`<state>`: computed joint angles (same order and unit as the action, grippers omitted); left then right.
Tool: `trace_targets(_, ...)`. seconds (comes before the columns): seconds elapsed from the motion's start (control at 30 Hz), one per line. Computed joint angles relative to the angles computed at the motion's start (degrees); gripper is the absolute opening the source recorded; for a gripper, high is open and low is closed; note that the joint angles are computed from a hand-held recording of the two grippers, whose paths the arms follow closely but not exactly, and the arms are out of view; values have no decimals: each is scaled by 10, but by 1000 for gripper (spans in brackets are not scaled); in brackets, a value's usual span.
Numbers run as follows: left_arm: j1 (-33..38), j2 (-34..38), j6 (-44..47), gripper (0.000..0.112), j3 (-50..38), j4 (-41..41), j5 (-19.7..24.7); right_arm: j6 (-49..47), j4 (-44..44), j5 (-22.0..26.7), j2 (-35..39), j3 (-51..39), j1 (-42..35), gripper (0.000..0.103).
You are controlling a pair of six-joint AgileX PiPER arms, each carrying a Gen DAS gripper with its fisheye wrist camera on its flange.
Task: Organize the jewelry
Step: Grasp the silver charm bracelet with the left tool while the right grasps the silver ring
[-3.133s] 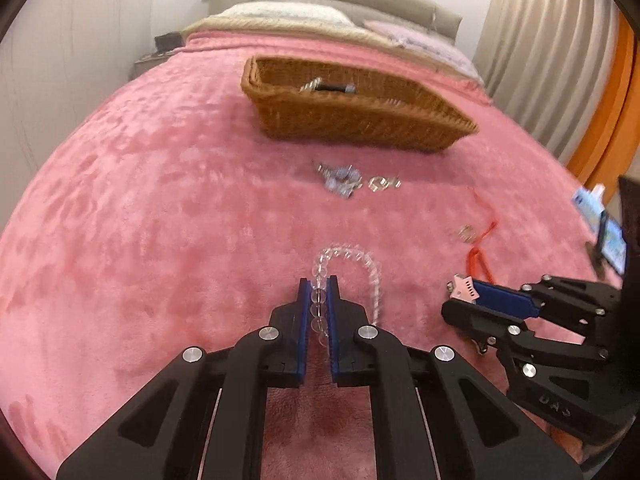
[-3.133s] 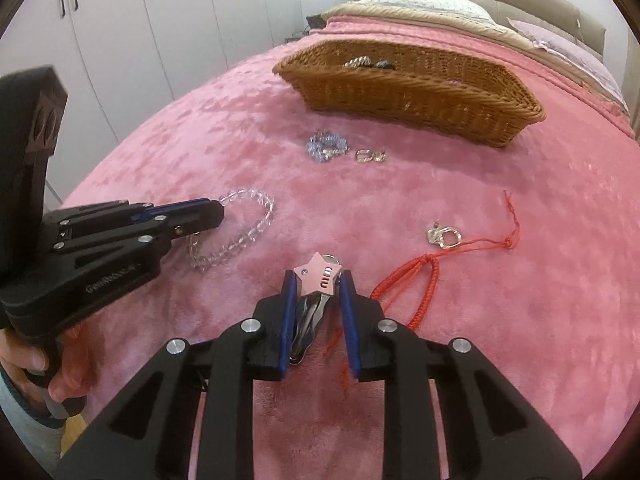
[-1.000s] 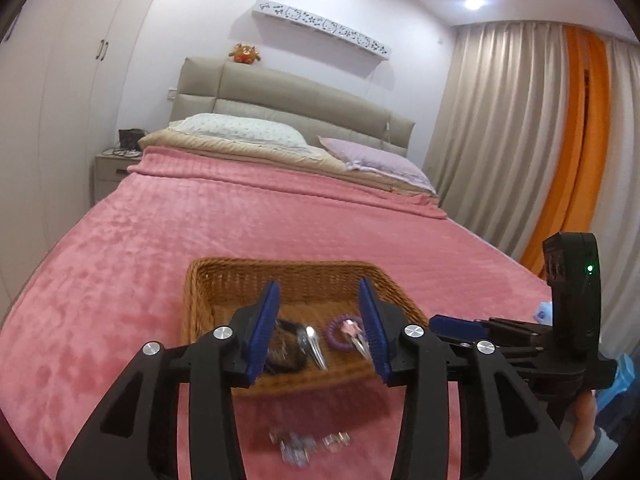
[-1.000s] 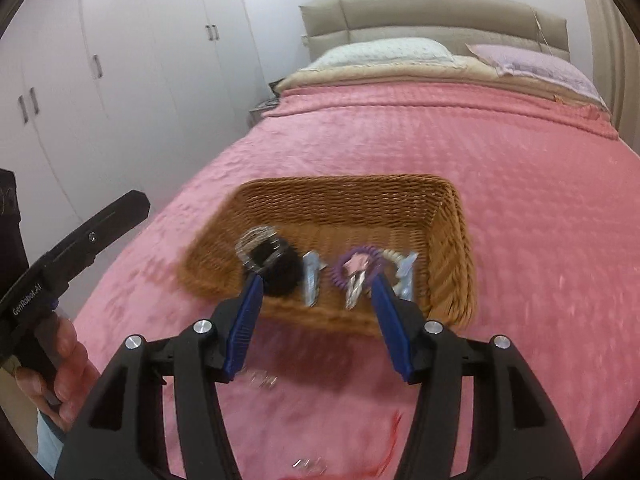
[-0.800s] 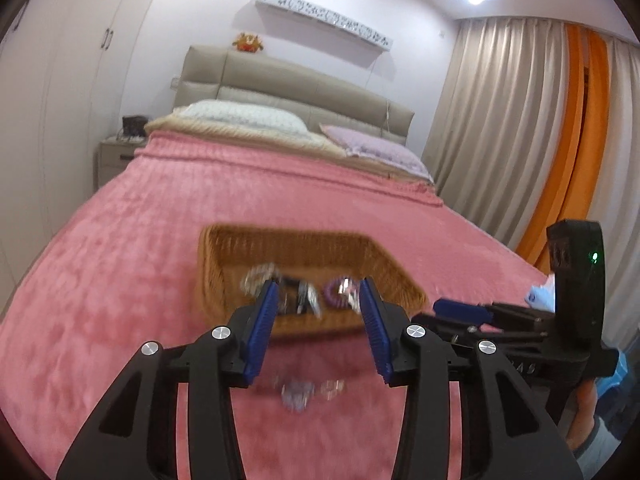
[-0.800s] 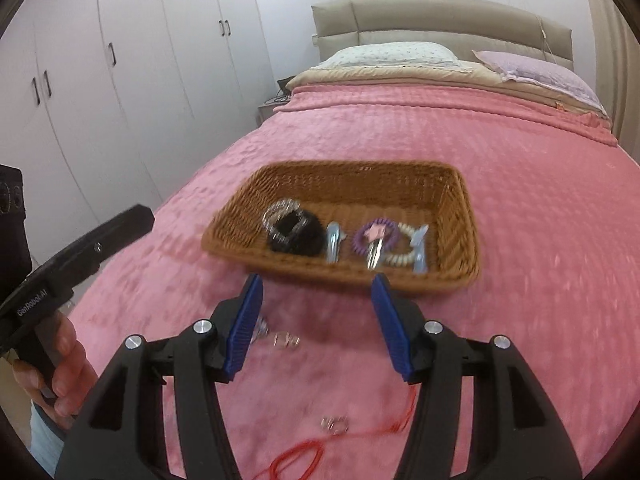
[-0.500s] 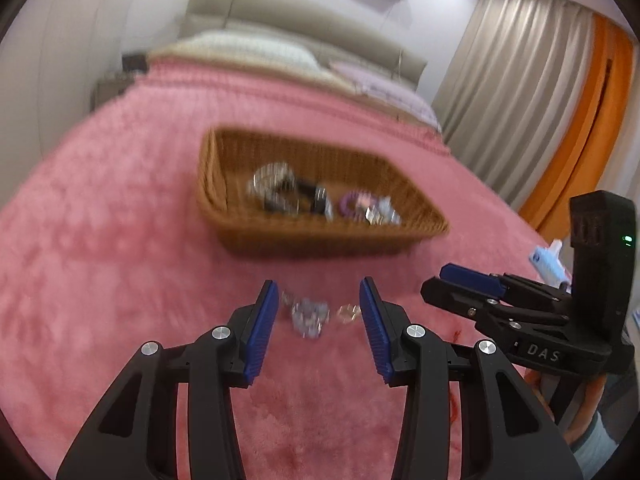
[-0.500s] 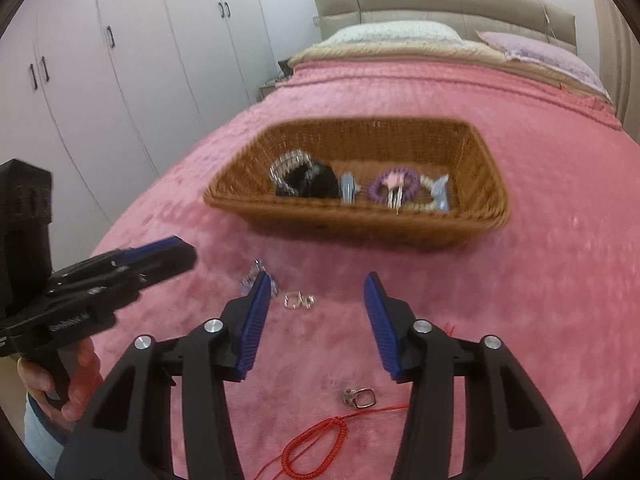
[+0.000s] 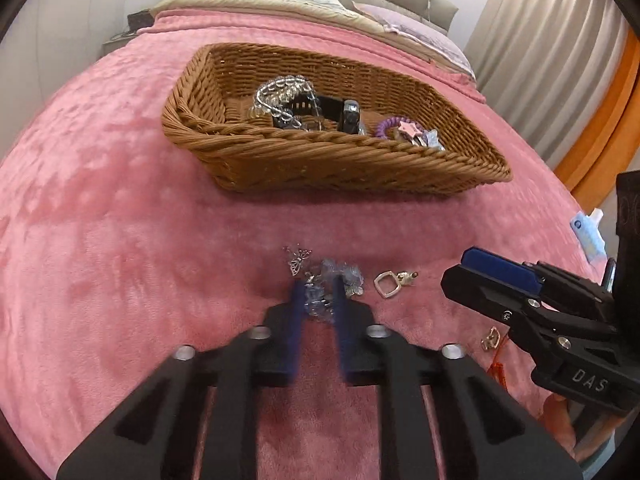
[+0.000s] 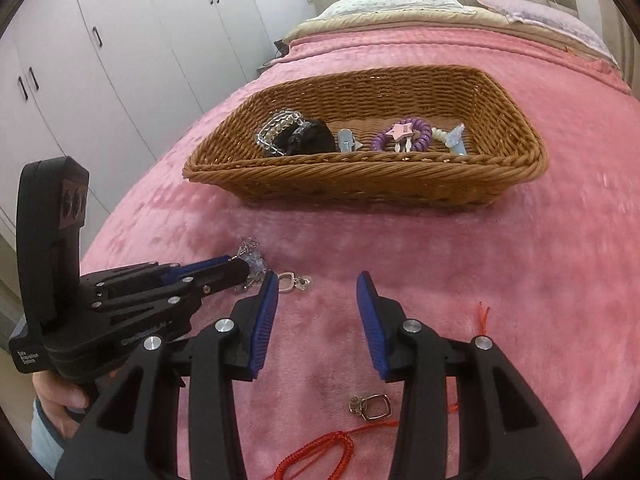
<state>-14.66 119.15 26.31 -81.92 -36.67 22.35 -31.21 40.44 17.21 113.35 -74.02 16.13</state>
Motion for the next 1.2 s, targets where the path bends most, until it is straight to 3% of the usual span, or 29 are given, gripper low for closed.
trace_targets(0.07, 9, -12, 48, 7, 19, -51, -4, 27, -32, -5, 0, -1, 6, 37)
trace_targets(0.3, 42, -66, 177, 7, 96, -184, -21, 276, -318, 2, 19, -34, 55, 37)
trace_targets(0.4, 64, -90, 250, 7, 135, -249, -21, 334, -387, 7, 33, -55, 72, 37)
trace_targets(0.47, 80, -94, 290, 7, 152, -288, -10, 338, -391, 17, 43, -71, 74, 37)
trace_targets(0.67, 102, -70, 299, 8, 138, -311, 33, 336, -383, 64, 82, -126, 75, 37)
trace_targets(0.73, 108, -68, 321, 8, 142, -335, 42, 312, -367, 61, 79, -122, 75, 12)
trace_targets(0.97, 106, -70, 369, 8, 155, -375, 42, 268, -323, 14, 49, -65, 76, 9)
trace_targets(1.2, 79, -115, 524, 8, 205, -485, 14, 106, -150, -37, -19, 28, 54, 9)
